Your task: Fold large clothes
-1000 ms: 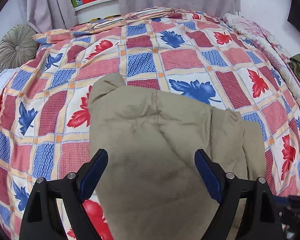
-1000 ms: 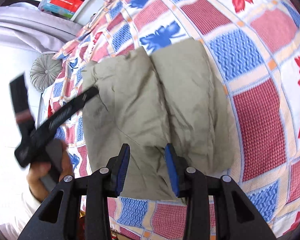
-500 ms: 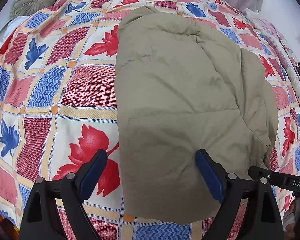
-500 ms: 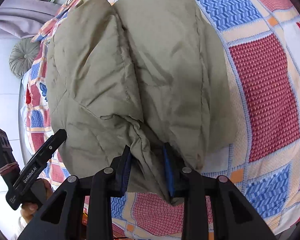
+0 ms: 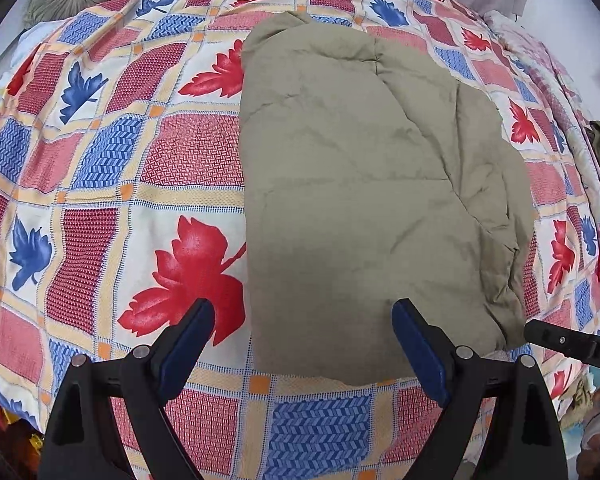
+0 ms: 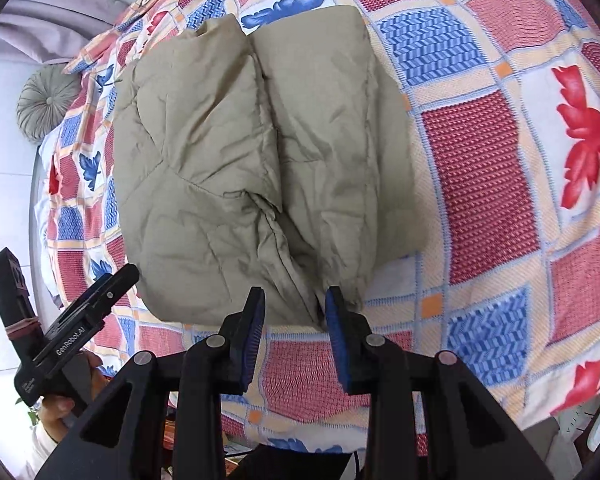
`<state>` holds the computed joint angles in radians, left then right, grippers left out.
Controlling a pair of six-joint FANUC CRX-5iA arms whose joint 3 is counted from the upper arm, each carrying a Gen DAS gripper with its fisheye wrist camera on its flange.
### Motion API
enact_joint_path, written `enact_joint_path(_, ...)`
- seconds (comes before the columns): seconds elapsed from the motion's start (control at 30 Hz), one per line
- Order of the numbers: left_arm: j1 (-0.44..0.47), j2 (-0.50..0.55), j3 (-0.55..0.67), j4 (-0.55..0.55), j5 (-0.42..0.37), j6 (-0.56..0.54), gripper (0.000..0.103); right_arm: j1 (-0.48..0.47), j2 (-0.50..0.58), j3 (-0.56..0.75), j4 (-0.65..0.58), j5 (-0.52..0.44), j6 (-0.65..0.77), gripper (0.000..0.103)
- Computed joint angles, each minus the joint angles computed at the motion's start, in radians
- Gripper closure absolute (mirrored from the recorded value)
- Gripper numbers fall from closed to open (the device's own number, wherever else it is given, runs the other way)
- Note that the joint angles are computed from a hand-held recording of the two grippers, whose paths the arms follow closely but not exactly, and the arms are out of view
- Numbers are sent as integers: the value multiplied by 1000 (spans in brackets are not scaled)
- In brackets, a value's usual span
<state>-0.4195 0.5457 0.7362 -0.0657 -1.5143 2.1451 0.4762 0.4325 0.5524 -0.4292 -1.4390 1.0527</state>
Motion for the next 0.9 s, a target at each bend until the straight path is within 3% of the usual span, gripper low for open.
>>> enact_joint_path(0.3, -25, -66, -55, 34, -42, -14, 12, 30, -45, -12, 28, -100, -35, 58)
enact_joint_path(0.37, -39, -78, -40, 14, -67, -16, 9, 41, -63, -18, 54, -104, -40, 54)
enact_joint_path(0.4, -47, -80, -23, -4, -89, -10, 0, 45, -71, -19, 64, -105, -40, 52)
enact_joint_path(0.57, -52, -99, 28, -32, -146, 31, 0, 55, -90, 17, 92, -110, -47, 46)
enact_joint_path(0.67, -79, -97, 106, -129, -194, 43, 0, 66, -91, 47, 117, -117, -46, 46)
enact_joint_path(0.73, -91, -92, 160, -176, -224, 38, 0, 78, -95, 64, 140, -117, -46, 37)
enact_joint_path(0.83, -72, -93, 194, -153, -227, 53, 0, 99, -109, 75, 179, -95, -31, 22)
enact_joint_path(0.9, -73, -78, 242, -166, -261, 57, 0, 112, -117, 84, 207, -84, -25, 22)
